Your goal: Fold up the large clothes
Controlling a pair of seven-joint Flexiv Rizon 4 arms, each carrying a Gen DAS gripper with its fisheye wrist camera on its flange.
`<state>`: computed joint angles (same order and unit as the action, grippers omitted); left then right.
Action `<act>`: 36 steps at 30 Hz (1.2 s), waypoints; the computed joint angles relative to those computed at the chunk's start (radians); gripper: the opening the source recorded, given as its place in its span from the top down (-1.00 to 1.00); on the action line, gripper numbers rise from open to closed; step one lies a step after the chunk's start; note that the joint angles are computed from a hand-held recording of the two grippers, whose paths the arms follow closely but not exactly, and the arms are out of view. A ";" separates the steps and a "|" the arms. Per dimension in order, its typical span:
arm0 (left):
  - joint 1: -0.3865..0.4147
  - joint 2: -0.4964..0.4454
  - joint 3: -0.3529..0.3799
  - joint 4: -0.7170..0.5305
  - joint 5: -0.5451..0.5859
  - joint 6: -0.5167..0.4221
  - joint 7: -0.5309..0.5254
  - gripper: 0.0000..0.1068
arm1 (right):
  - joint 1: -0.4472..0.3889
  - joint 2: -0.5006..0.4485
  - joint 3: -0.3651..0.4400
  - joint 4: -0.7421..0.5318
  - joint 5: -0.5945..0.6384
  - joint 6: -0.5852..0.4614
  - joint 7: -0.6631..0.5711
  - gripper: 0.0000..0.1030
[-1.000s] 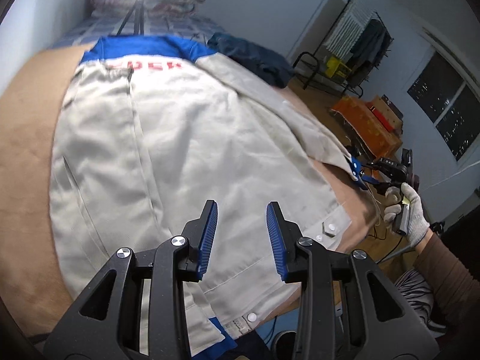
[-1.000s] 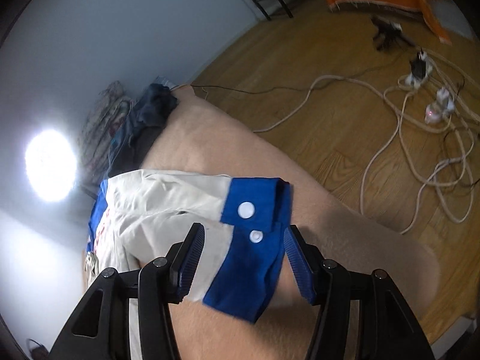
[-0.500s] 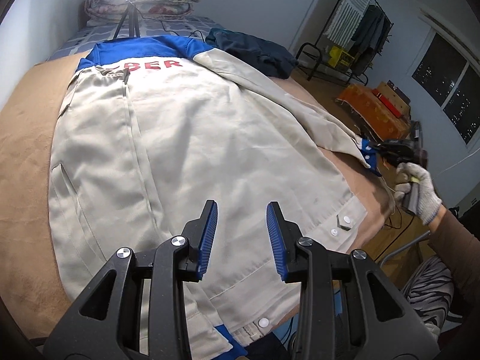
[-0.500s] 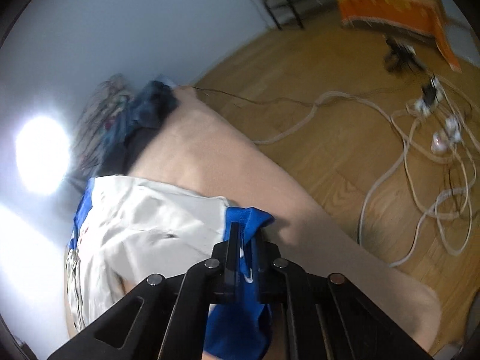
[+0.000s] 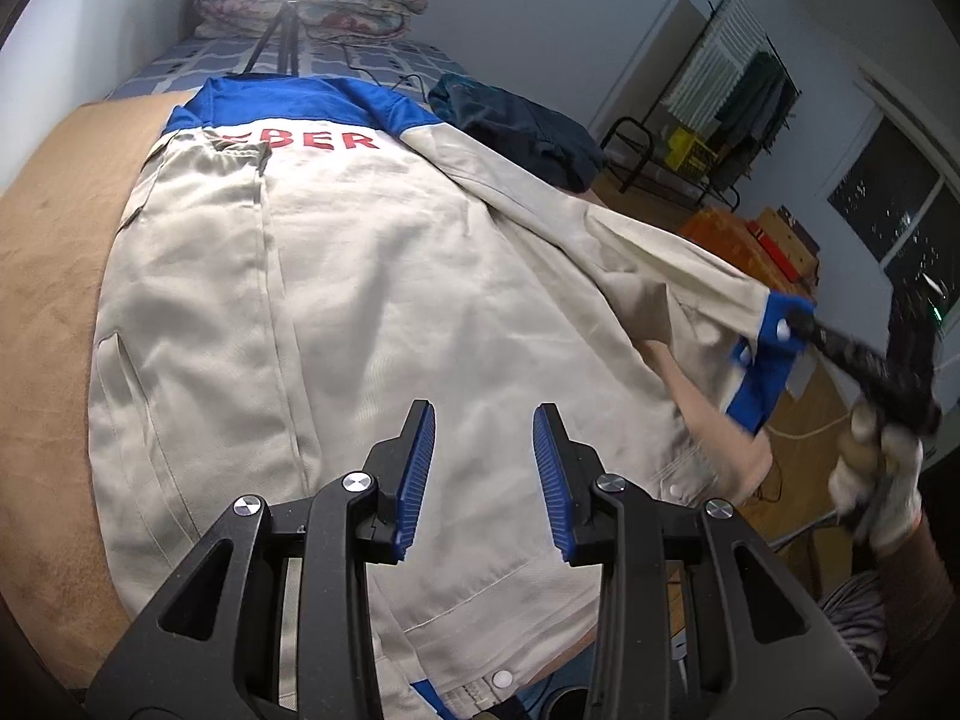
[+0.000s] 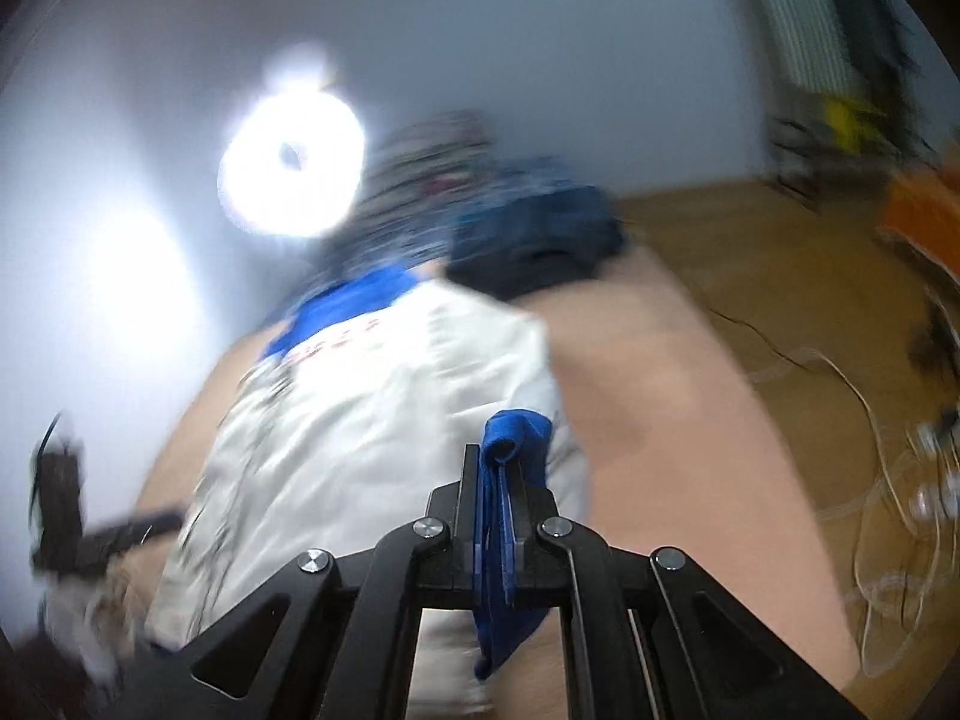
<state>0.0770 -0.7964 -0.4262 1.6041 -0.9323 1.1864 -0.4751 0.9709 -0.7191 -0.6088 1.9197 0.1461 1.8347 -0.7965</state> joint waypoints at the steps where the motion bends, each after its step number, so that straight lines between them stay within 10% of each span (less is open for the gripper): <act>1: 0.003 -0.002 -0.001 -0.005 -0.006 -0.008 -0.012 0.36 | -0.017 0.001 0.033 -0.015 -0.022 0.006 -0.014 0.97; 13: 0.003 -0.026 0.064 -0.052 -0.005 -0.156 -0.176 0.24 | -0.398 -0.101 0.680 -0.260 -0.440 -0.273 -0.281 1.00; 17: -0.006 -0.052 0.089 -0.079 0.035 -0.243 -0.247 0.14 | -0.412 -0.103 0.693 -0.251 -0.452 -0.273 -0.290 0.99; 21: -0.007 -0.079 0.094 -0.107 0.059 -0.337 -0.308 0.14 | -0.575 -0.094 0.881 -0.221 -0.418 -0.179 -0.359 0.41; 26: -0.030 -0.127 0.100 -0.165 0.071 -0.416 -0.400 0.14 | -0.751 -0.114 1.043 -0.176 -0.404 -0.003 -0.316 0.18; 30: -0.060 -0.175 0.119 -0.225 0.109 -0.433 -0.481 0.14 | -0.722 -0.100 0.943 -0.149 -0.276 0.040 -0.158 0.19; 36: -0.063 -0.236 0.093 -0.287 0.105 -0.441 -0.553 0.15 | -0.985 -0.284 1.215 -0.212 -0.493 0.022 -0.061 0.21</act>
